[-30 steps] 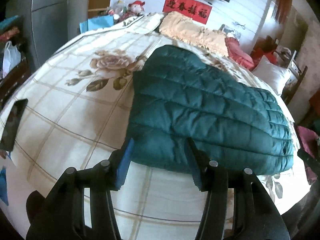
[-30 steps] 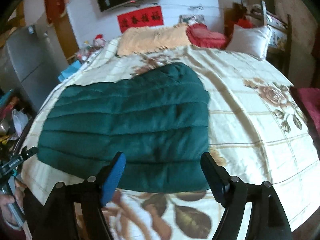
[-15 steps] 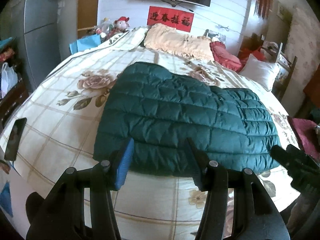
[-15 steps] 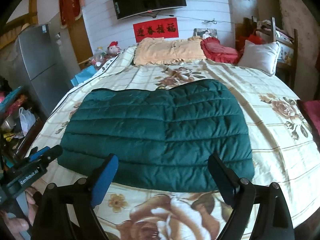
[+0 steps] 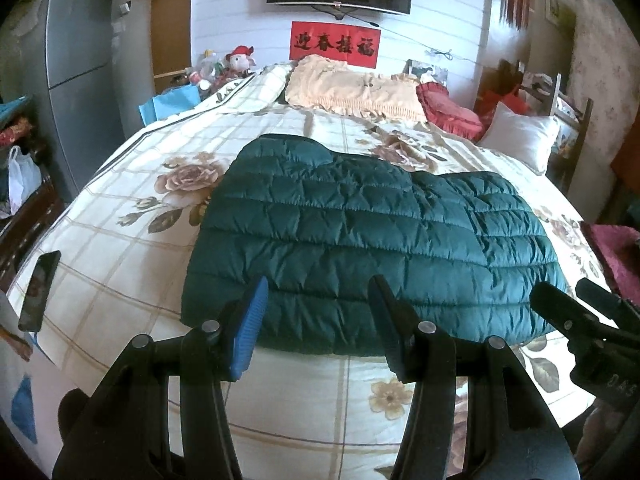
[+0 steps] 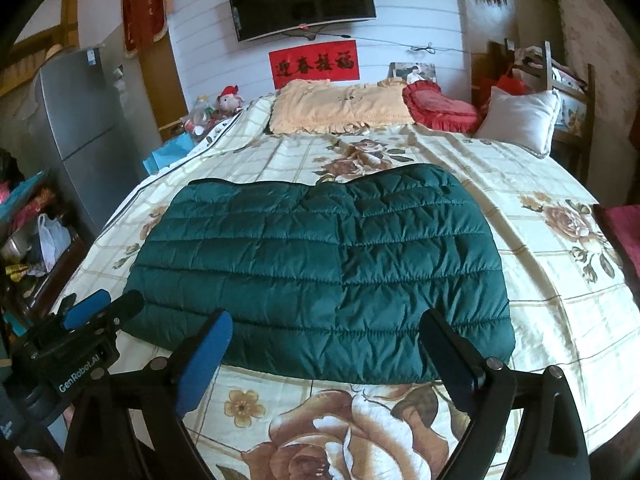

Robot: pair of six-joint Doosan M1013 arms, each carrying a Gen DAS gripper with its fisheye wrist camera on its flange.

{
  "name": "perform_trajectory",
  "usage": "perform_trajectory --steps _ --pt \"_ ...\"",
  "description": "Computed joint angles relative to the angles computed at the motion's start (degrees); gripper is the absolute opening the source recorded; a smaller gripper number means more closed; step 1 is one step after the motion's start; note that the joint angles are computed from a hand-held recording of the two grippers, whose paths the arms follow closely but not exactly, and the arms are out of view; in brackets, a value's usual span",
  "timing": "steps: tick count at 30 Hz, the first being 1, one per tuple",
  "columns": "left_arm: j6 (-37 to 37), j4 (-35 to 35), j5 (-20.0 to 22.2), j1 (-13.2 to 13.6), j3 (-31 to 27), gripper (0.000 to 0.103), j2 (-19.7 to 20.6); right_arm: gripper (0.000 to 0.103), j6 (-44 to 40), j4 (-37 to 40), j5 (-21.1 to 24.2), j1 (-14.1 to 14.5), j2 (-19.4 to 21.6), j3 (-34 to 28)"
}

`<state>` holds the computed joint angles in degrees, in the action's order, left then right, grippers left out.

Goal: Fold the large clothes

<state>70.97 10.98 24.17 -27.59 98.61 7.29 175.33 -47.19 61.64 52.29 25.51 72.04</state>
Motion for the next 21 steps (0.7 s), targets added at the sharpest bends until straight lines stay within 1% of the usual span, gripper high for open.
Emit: perform_trajectory --steps 3,4,9,14,17,21 --pt "-5.08 6.32 -0.49 -0.65 0.31 0.052 -0.22 0.094 -0.31 0.22 0.15 -0.03 0.13 -0.14" --pt "-5.84 7.37 -0.50 -0.78 0.37 0.052 -0.30 0.094 -0.41 0.22 0.14 -0.03 0.15 -0.16" --pt "-4.71 6.21 -2.09 -0.57 0.87 0.052 -0.63 0.094 -0.37 -0.10 0.04 0.02 0.22 -0.16" --pt "-9.99 12.87 -2.53 -1.33 1.27 0.052 -0.85 0.094 -0.65 -0.45 0.29 0.10 0.33 -0.20" --pt "-9.79 12.31 -2.48 -1.36 1.24 0.052 -0.87 0.094 -0.62 -0.44 0.11 0.10 0.29 -0.15" --pt "-12.64 15.69 -2.06 -1.73 1.30 0.052 -0.88 0.094 -1.05 -0.58 -0.31 0.17 0.24 -0.06"
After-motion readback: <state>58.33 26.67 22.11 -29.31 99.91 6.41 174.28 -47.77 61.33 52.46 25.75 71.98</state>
